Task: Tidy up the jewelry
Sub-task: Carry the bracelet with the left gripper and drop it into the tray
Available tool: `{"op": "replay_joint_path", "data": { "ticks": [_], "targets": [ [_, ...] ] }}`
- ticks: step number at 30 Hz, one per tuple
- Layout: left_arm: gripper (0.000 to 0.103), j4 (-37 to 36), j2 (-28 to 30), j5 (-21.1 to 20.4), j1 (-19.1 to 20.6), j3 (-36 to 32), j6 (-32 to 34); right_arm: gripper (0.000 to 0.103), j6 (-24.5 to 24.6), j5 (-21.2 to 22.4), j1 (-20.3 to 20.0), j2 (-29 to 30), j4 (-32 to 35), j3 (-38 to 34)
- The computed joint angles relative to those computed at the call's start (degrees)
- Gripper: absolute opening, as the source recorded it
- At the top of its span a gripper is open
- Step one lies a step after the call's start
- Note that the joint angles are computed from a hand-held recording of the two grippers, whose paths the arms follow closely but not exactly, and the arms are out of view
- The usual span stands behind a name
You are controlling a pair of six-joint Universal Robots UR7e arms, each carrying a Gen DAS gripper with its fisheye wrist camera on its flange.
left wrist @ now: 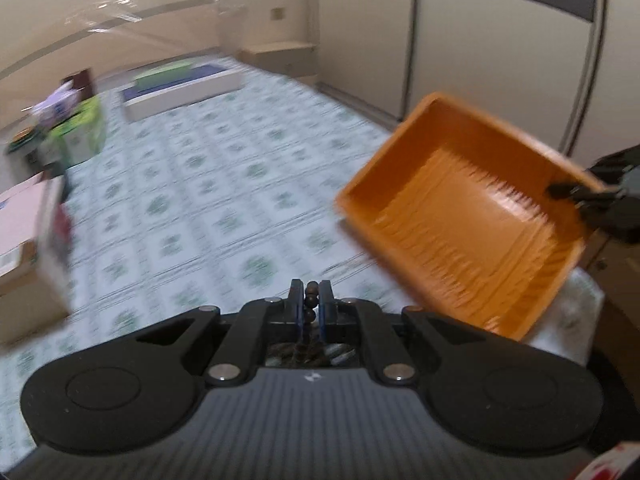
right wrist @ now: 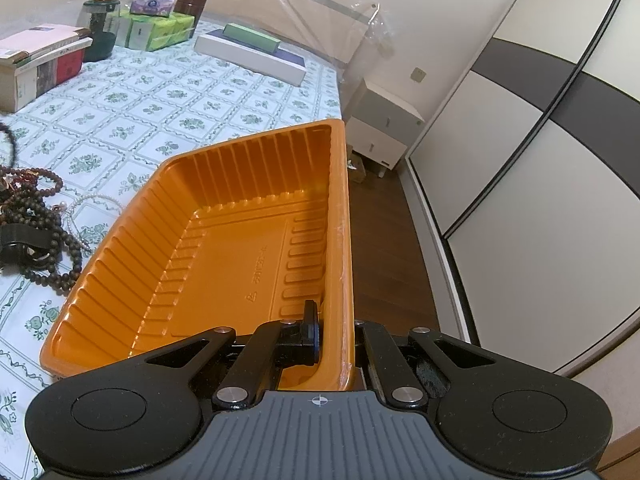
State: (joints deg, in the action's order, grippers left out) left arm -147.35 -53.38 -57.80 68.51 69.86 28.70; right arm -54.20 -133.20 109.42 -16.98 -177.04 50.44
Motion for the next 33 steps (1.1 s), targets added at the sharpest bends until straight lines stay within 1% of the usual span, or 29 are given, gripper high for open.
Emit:
{"op": "replay_joint_path", "data": {
  "ticks": [6, 11, 15, 21, 29, 33],
  "targets": [
    [0.006, 0.74, 3.87, -6.90, -1.42, -1.86, -2.96, 0.003, 0.28, 0.43, -0.12, -0.10, -0.13, 0.19],
    [0.006, 1.40, 6.68, -9.69, -2.13, -2.37, -4.19, 0.003, 0.25, 0.74, -0.10, -0.18, -0.17, 0.35],
    [0.006, 2.22, 8.16, -10.23, -2.42, -2.53, -4.83, 0.003, 0.60, 1.16, -0.36, -0.72, 0.45, 0.91],
    [0.006, 3.75, 9.97, -9.63, -2.43, -3.60, -5.12, 0.003, 1.27, 1.10, -0.64, -1.42, 2.71, 1.15],
    [0.007, 4.76, 11.58, -9.37, -2.12, -5.49, -4.85, 0.003, 1.02, -1.49, -0.38, -0.86, 10.17, -1.99],
    [0.014, 4.74, 11.15, -9.79, -2.09, -4.98, -4.86, 0.003, 0.78, -2.06, -0.40, -0.41, 12.24, -3.26]
  ]
}}
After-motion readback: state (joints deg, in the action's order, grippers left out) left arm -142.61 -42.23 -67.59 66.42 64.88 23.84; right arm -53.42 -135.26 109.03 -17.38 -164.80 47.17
